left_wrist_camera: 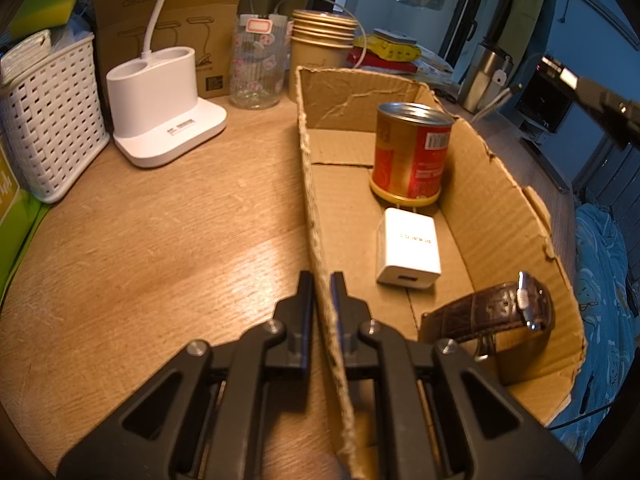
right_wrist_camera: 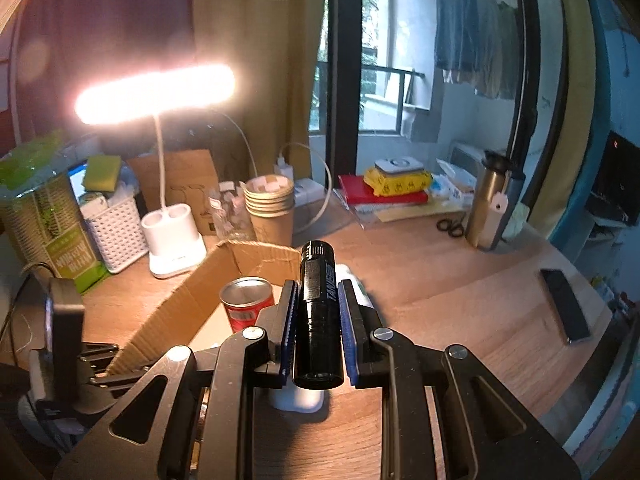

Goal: Organize rigid objects
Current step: 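Carry the black flashlight into the box and open the right gripper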

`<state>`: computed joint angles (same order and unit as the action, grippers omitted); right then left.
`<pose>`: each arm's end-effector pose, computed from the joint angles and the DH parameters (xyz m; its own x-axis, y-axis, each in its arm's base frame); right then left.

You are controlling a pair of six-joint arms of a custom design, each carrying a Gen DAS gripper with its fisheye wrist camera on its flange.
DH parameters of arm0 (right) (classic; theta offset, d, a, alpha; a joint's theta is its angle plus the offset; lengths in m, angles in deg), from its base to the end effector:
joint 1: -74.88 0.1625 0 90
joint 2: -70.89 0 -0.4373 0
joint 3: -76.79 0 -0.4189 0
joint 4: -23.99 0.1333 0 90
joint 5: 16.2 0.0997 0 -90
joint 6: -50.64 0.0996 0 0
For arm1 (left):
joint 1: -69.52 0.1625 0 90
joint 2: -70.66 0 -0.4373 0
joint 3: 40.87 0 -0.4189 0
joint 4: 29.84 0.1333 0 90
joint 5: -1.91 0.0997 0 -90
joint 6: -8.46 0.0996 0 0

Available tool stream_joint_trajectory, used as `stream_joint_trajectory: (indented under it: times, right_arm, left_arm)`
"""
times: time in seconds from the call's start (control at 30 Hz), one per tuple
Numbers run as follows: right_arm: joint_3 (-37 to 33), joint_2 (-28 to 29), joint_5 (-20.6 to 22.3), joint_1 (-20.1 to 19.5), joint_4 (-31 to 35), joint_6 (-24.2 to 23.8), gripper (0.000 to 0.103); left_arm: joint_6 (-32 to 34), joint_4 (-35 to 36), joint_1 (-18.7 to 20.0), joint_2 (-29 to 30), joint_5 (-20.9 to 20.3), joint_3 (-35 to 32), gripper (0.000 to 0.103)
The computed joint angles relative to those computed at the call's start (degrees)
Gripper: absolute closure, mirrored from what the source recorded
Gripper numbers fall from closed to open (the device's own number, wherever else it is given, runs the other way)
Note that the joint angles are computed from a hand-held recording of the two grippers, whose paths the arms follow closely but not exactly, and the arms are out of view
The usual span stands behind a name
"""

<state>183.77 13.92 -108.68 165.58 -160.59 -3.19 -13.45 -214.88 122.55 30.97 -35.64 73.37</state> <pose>0.1369 -0.6468 0.2073 -0.5828 -0.5643 0.5847 -0.8119 0.4351 -0.3893 -0.1688 -0.5773 0.0161 -0.8168 -0.1449 -0.5584 0.2787 0.7484 -0.6019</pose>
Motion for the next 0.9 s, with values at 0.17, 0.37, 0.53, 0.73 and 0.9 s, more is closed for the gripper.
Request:
stream_joint_trajectory:
  times: [0.17, 0.37, 0.53, 0.73, 0.9]
  right_arm:
    - [1.59, -1.41, 2.09, 0.73, -0.76, -1.18, 0.081]
    - [3.10, -2.05, 3.41, 1.56, -1.17, -3.38, 0.081]
    - [3.98, -2.35, 4.36, 2.67, -1.38, -4.74, 0.081]
    - [4.71, -3.15, 6.27, 4.19, -1.39, -5.62, 0.081]
    - [4.48, -2.62, 7.03, 4.80, 0.16, -6.14, 0.081]
  left_arm:
    - [0.08, -0.03, 0.04, -0.07, -0.01, 0.05, 0.093]
    - [0.09, -0.05, 0.06, -0.07, -0.02, 0.06, 0.093]
    - [0.12, -0.09, 0.07, -0.08, -0.03, 0.07, 0.093]
    - [0.12, -0.11, 0.08, -0.08, -0.04, 0.08, 0.093]
    - [0.09, -0.11, 0.05, -0.04, -0.05, 0.06, 0.093]
